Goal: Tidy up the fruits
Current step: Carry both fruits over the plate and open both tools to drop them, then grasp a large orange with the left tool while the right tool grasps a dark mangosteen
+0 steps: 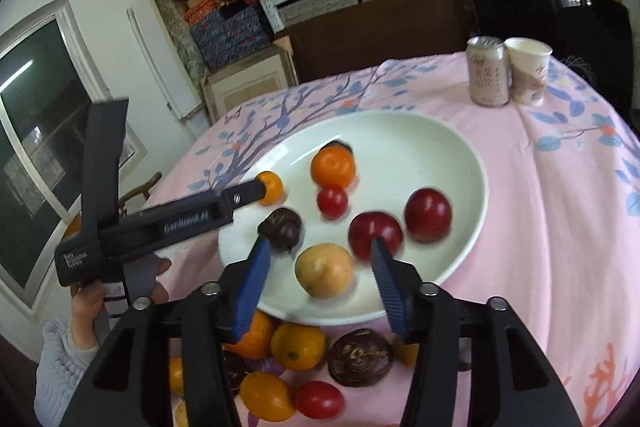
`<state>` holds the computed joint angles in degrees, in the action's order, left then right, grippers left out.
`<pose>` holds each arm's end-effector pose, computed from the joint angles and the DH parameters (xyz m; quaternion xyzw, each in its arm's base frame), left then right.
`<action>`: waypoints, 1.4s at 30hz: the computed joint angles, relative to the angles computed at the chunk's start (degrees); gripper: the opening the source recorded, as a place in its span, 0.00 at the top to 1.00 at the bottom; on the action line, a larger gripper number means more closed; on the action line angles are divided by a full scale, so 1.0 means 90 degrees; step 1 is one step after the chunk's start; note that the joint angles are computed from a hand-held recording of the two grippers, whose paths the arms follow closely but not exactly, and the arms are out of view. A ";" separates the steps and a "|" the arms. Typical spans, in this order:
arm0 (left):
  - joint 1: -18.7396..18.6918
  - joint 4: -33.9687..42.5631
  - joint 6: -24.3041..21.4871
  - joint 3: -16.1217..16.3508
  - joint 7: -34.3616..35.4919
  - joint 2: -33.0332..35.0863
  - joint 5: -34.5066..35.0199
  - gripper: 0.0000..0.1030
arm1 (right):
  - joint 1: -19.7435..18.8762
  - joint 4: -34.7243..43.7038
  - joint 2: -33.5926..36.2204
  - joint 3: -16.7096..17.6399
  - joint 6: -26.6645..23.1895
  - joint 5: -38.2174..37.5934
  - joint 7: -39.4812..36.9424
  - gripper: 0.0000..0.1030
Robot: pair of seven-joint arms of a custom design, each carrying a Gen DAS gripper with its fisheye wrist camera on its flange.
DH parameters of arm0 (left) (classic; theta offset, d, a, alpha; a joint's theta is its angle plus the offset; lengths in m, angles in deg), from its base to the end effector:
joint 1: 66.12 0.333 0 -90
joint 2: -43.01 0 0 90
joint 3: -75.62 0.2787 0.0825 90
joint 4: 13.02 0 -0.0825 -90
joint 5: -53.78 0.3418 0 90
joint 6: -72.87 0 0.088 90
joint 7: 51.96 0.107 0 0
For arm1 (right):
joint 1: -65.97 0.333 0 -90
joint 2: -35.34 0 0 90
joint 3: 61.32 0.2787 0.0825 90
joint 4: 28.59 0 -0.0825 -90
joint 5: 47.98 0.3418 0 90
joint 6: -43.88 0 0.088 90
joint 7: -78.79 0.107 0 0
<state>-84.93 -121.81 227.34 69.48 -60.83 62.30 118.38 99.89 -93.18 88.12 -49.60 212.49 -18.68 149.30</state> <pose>0.5374 -0.2784 0.3534 -0.7642 0.5226 -0.2847 0.2486 0.5867 0.4651 0.3484 -0.7672 0.4443 -0.0430 0.4606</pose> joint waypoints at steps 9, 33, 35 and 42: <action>-0.0094 -0.0636 -0.0445 -0.0103 -0.0874 -0.0583 0.0643 0.05 | -0.0492 -0.0806 -0.0401 0.0463 0.0863 0.0780 -0.0305 0.19; -0.0564 -0.1137 -0.1148 -0.0946 -0.0408 -0.0779 0.0503 0.05 | -0.3251 -0.3475 -0.0868 0.3430 0.2985 0.0714 -0.0431 0.06; -0.0690 -0.0953 -0.1451 -0.0918 -0.0105 -0.0629 0.0305 0.05 | -0.3318 -0.3496 -0.0843 0.3478 0.2920 0.0552 -0.0273 0.06; -0.0685 -0.1517 -0.1716 -0.0761 -0.0604 -0.1125 0.0142 0.04 | -0.3491 -0.3599 -0.0817 0.3594 0.2843 0.0097 0.0153 0.06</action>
<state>-91.10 -135.46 211.89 62.63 -66.27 52.18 119.66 68.47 -125.58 80.77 -17.26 238.08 -17.81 150.67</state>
